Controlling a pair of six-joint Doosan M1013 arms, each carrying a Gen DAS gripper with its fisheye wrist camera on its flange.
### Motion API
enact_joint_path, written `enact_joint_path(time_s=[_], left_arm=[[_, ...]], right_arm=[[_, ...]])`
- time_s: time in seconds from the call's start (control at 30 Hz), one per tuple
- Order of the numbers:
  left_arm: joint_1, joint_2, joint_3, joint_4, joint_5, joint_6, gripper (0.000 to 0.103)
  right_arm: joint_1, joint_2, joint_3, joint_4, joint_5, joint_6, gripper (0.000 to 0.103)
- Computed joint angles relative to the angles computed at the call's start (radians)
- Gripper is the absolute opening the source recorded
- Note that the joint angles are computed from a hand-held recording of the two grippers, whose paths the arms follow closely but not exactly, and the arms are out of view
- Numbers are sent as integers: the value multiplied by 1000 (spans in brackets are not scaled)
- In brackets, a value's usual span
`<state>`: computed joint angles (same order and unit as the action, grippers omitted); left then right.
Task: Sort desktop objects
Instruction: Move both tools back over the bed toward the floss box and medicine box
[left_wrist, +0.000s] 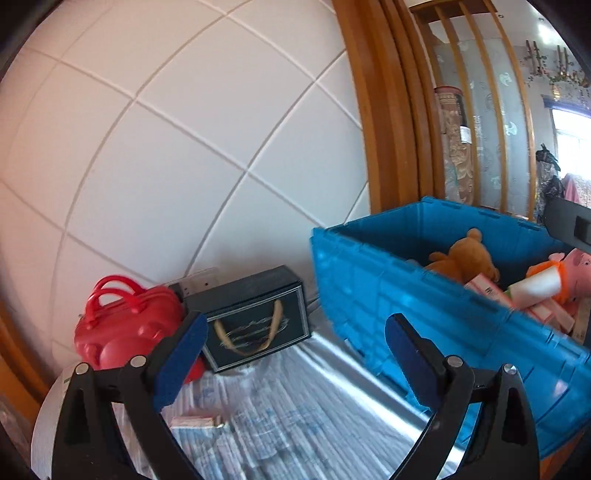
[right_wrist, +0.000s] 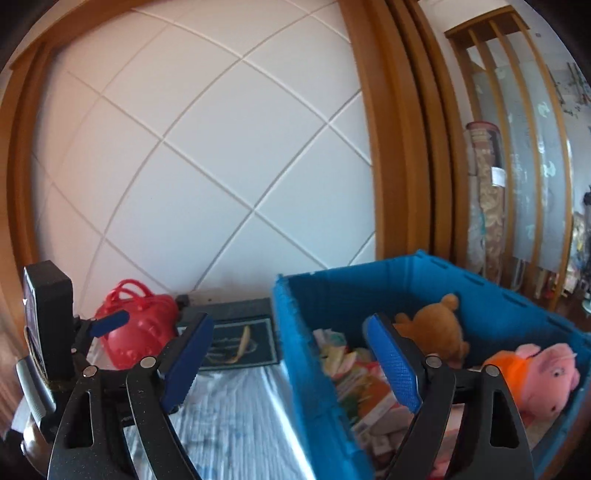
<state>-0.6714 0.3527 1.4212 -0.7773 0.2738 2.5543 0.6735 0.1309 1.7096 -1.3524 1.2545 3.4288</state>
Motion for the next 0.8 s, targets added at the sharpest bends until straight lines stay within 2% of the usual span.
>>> enact_joint_path(time_s=[0.13, 0.2, 0.33, 0.4, 0.47, 0.53, 0.8], left_arm=[[80, 5, 42, 65, -29, -37, 98], [123, 14, 48, 95, -20, -67, 98], [193, 33, 43, 265, -10, -249, 98], [224, 44, 38, 292, -10, -281, 98], [251, 58, 29, 254, 3, -230, 98], [276, 78, 14, 186, 37, -120, 98], [333, 215, -134, 207, 202, 110, 98]], right_arm=[[-21, 70, -51, 18, -161, -39, 87], [-33, 108, -82, 28, -241, -75, 87], [-52, 180, -151, 61, -372, -140, 87], [-58, 212, -183, 66, -419, -156, 87], [-66, 242, -211, 63, -462, -172, 87], [-80, 271, -245, 97, -506, -220, 88], [-149, 384, -361, 290, -629, -424, 88]])
